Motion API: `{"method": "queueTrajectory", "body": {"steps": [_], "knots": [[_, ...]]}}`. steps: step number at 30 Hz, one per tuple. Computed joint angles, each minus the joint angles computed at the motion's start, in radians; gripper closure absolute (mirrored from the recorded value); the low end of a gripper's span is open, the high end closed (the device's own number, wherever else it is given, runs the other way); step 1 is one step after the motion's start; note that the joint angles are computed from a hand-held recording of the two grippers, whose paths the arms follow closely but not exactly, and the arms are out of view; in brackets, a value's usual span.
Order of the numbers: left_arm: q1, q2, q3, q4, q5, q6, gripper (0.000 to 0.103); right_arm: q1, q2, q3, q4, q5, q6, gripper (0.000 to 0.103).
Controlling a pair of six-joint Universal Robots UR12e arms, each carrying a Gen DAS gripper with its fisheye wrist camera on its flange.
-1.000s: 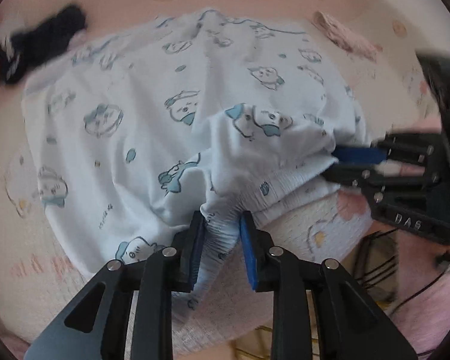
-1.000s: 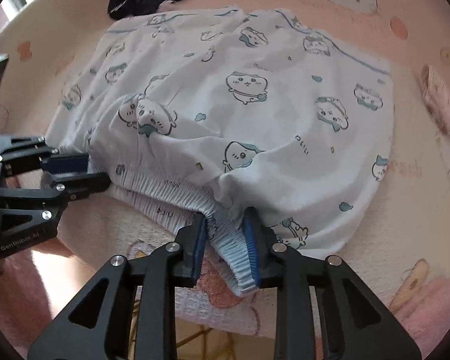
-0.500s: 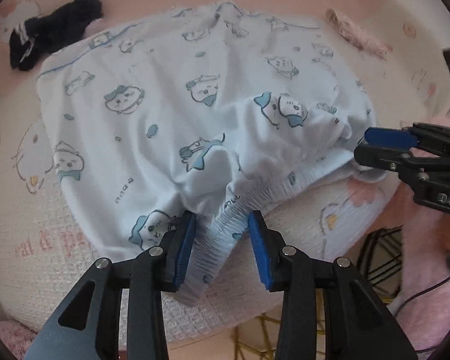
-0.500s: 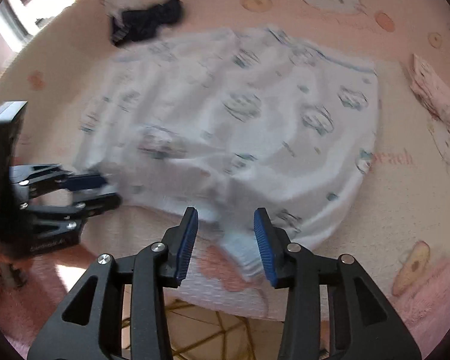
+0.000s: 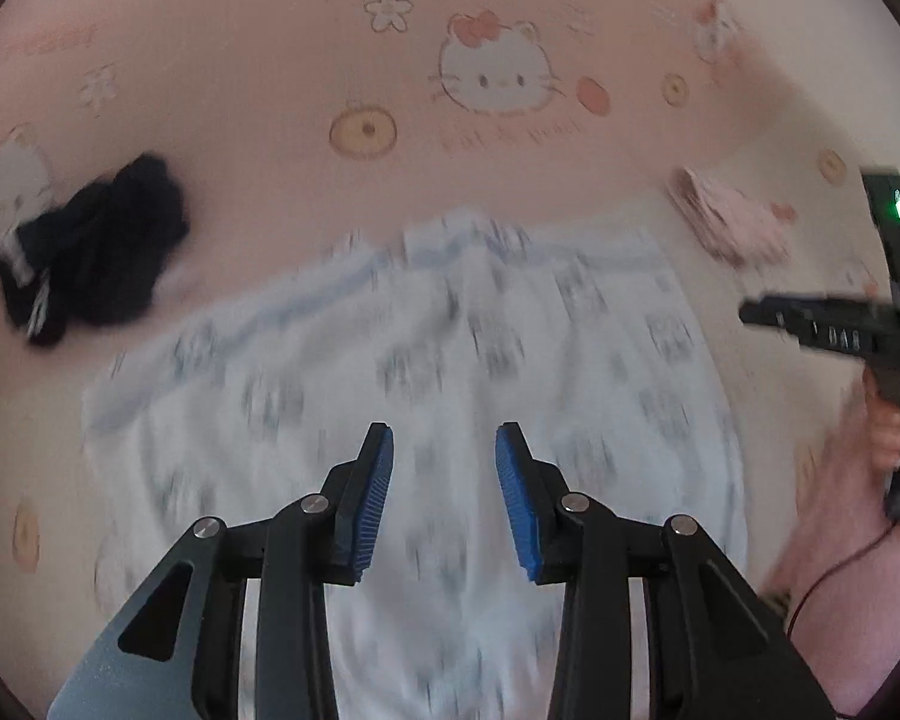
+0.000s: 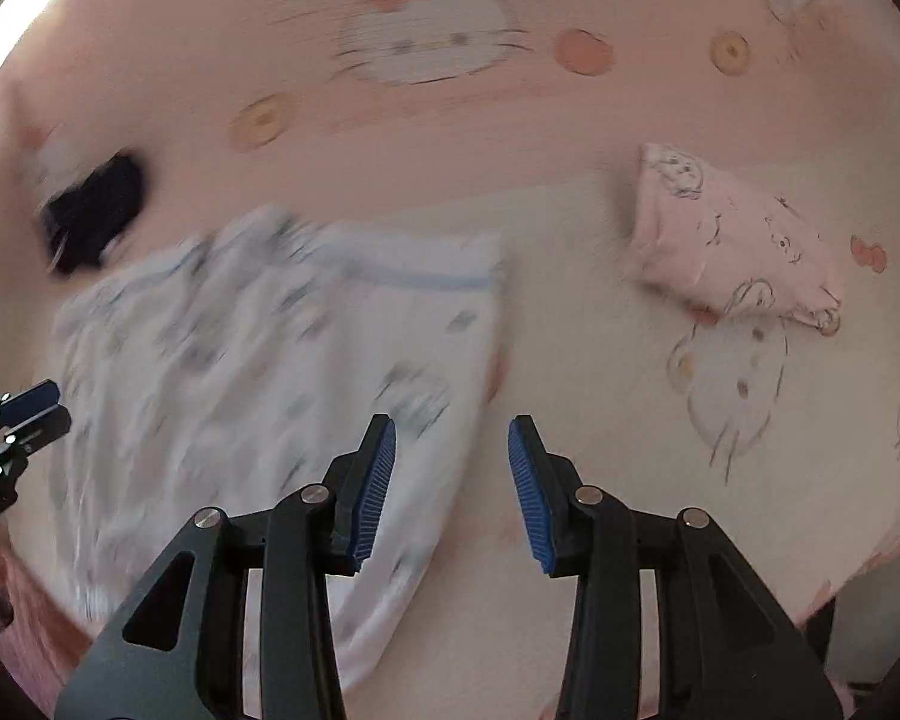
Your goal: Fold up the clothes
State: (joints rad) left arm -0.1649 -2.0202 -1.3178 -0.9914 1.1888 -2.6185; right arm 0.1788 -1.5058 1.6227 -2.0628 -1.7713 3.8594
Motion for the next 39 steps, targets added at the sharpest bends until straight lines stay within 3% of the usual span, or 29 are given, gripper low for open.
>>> {"method": "queueTrajectory", "body": {"steps": [3, 8, 10, 13, 16, 17, 18, 19, 20, 21, 25, 28, 31, 35, 39], "knots": [[-0.033, -0.100, 0.139, -0.063, 0.021, -0.048, 0.066, -0.042, 0.004, 0.026, -0.026, 0.036, 0.028, 0.063], [-0.071, -0.233, 0.329, -0.189, 0.048, -0.098, 0.073, -0.083, 0.031, 0.026, -0.015, 0.117, -0.007, 0.063], [-0.083, -0.261, 0.366, -0.213, 0.073, -0.099, 0.073, -0.091, 0.047, 0.020, -0.008, 0.131, -0.034, 0.062], [-0.101, -0.290, 0.399, -0.239, 0.153, -0.114, 0.072, -0.103, 0.062, 0.020, -0.033, 0.156, -0.051, 0.048], [-0.105, -0.281, 0.377, -0.213, 0.164, -0.112, 0.073, -0.099, 0.082, 0.003, -0.053, 0.142, -0.076, 0.044], [-0.106, -0.279, 0.373, -0.210, 0.162, -0.105, 0.076, -0.092, 0.090, -0.008, -0.047, 0.130, -0.095, 0.048], [-0.104, -0.279, 0.373, -0.217, 0.150, -0.092, 0.084, -0.088, 0.097, -0.016, -0.046, 0.123, -0.118, 0.064], [-0.101, -0.279, 0.379, -0.230, 0.129, -0.079, 0.094, -0.092, 0.100, -0.016, -0.055, 0.132, -0.145, 0.073], [-0.095, -0.282, 0.391, -0.254, 0.093, -0.065, 0.099, -0.095, 0.097, -0.012, -0.074, 0.159, -0.156, 0.092], [-0.089, -0.283, 0.402, -0.268, 0.063, -0.050, 0.099, -0.096, 0.093, -0.008, -0.089, 0.172, -0.160, 0.097], [-0.085, -0.288, 0.445, -0.271, 0.030, 0.046, 0.099, -0.064, 0.076, -0.018, -0.109, 0.014, -0.163, 0.097], [-0.101, -0.321, 0.504, -0.290, 0.071, 0.126, 0.099, -0.053, 0.068, -0.017, -0.104, -0.047, -0.180, 0.097], [-0.113, -0.383, 0.595, -0.340, 0.110, 0.177, 0.099, -0.057, 0.087, -0.030, -0.061, -0.057, -0.162, 0.096], [-0.124, -0.403, 0.584, -0.281, 0.122, 0.183, 0.097, -0.069, 0.103, -0.038, 0.047, -0.052, -0.117, 0.095], [-0.127, -0.414, 0.625, -0.307, 0.134, 0.135, 0.097, -0.059, 0.101, -0.038, 0.035, -0.104, -0.080, 0.083]]}}
